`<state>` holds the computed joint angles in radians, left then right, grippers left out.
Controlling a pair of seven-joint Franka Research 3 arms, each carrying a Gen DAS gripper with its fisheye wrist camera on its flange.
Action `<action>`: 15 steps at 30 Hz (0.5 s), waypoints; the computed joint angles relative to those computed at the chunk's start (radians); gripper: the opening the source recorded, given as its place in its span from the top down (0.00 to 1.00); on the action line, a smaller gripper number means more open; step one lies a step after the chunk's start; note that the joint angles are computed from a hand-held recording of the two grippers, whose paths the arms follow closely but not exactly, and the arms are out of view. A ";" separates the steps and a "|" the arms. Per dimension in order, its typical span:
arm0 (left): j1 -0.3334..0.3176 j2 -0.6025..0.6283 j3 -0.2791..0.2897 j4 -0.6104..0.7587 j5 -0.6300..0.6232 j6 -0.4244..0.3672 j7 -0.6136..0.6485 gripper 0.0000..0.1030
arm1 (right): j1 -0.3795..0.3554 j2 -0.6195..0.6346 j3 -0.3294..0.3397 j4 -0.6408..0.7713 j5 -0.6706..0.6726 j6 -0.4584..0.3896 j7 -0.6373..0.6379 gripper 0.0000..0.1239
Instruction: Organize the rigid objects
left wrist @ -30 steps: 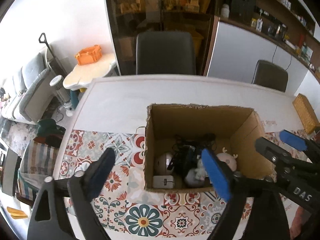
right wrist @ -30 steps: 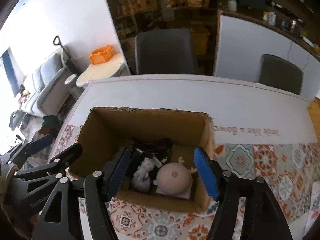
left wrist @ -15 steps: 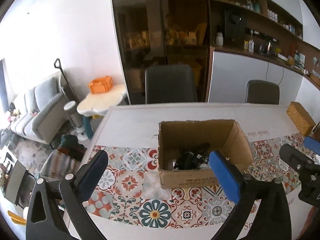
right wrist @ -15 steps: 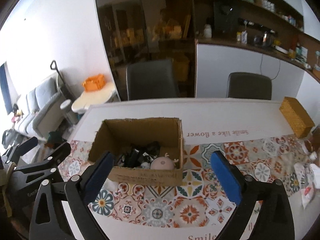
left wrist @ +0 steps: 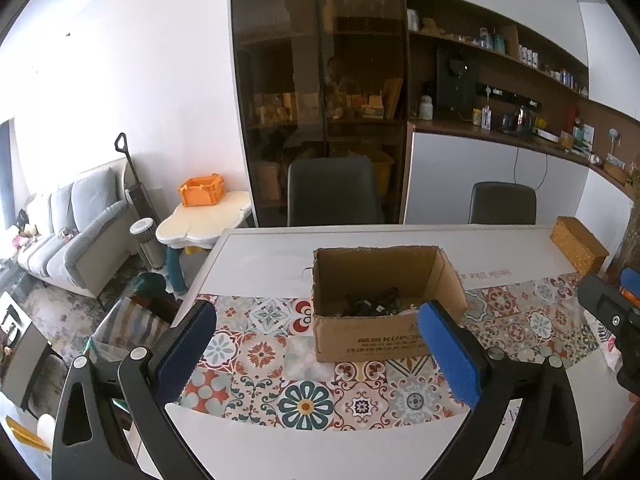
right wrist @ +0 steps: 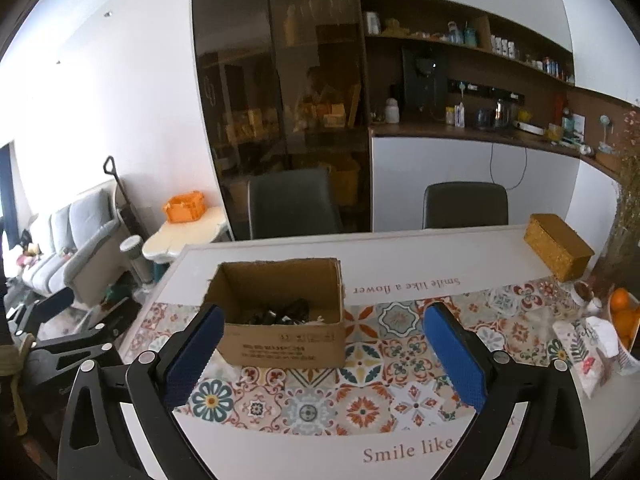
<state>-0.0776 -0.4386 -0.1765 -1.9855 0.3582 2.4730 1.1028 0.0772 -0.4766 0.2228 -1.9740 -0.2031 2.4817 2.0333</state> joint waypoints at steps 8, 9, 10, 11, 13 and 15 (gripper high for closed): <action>0.002 -0.078 0.002 -0.044 0.009 0.020 -0.003 0.00 | 0.019 -0.086 -0.008 -0.064 0.058 0.016 -0.007 0.19; 0.007 -0.084 -0.002 -0.047 0.016 0.021 -0.007 0.00 | 0.018 -0.091 -0.006 -0.067 0.064 0.019 -0.008 0.19; 0.008 -0.089 -0.002 -0.051 0.017 0.027 -0.007 0.00 | 0.017 -0.095 -0.004 -0.069 0.068 0.023 -0.013 0.19; 0.009 -0.094 -0.003 -0.054 0.019 0.030 -0.008 0.00 | 0.015 -0.097 -0.001 -0.070 0.070 0.025 -0.017 0.19; 0.014 -0.100 -0.007 -0.057 0.027 0.036 -0.011 0.00 | 0.004 -0.105 0.009 -0.073 0.066 0.031 -0.014 0.19; 0.020 -0.103 -0.011 -0.057 0.035 0.033 -0.015 0.00 | -0.004 -0.109 0.016 -0.075 0.065 0.036 -0.011 0.19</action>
